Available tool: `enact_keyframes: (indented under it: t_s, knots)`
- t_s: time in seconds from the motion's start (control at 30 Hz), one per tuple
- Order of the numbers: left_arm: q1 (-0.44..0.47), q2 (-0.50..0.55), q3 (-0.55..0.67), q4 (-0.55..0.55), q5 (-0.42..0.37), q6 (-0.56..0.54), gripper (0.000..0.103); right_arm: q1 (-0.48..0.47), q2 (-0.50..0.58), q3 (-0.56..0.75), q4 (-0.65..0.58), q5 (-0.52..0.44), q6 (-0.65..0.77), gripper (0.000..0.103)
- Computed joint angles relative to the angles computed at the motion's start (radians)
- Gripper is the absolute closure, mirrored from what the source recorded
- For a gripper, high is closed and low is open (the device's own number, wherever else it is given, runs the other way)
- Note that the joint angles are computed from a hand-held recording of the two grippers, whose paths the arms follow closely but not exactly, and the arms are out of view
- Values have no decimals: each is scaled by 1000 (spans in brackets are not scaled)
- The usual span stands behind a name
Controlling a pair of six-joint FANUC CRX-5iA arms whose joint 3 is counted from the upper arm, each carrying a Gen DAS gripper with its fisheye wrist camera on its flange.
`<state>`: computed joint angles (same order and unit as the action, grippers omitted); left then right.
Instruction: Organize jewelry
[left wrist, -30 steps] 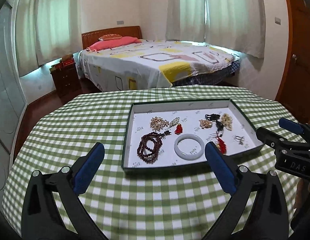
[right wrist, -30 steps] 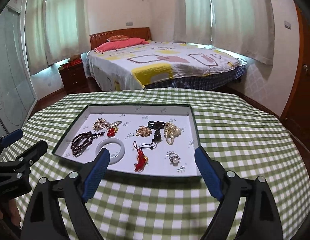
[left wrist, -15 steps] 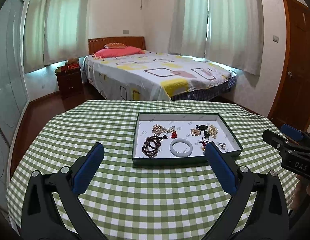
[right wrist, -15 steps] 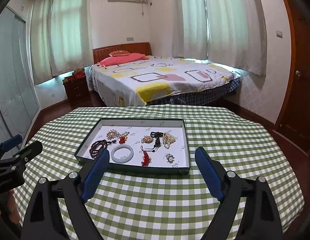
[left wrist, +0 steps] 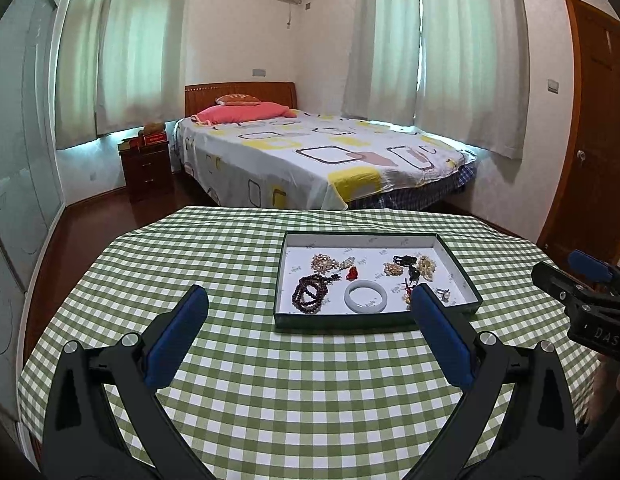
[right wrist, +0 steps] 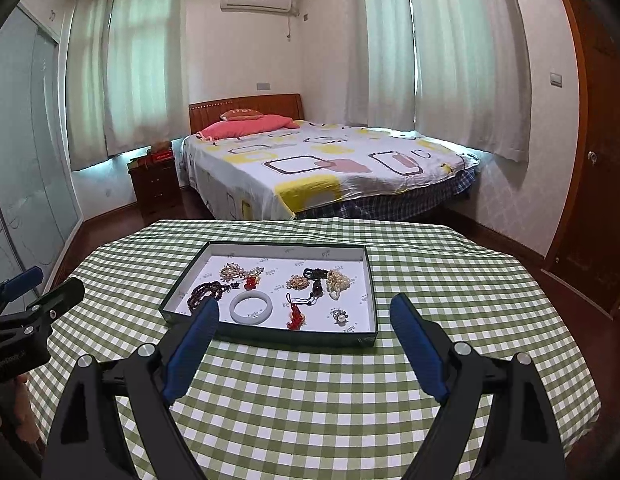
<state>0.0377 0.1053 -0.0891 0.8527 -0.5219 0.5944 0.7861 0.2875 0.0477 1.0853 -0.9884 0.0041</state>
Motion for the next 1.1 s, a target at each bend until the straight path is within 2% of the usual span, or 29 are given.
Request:
enact_keyframes:
  t_s: [0.8, 1.1]
  knots:
    - [4, -14, -2, -75, 12, 71, 4, 3, -6, -11, 10, 0, -11, 18]
    - [7, -6, 3, -63, -8, 70, 4, 4, -7, -9, 6, -3, -5, 18]
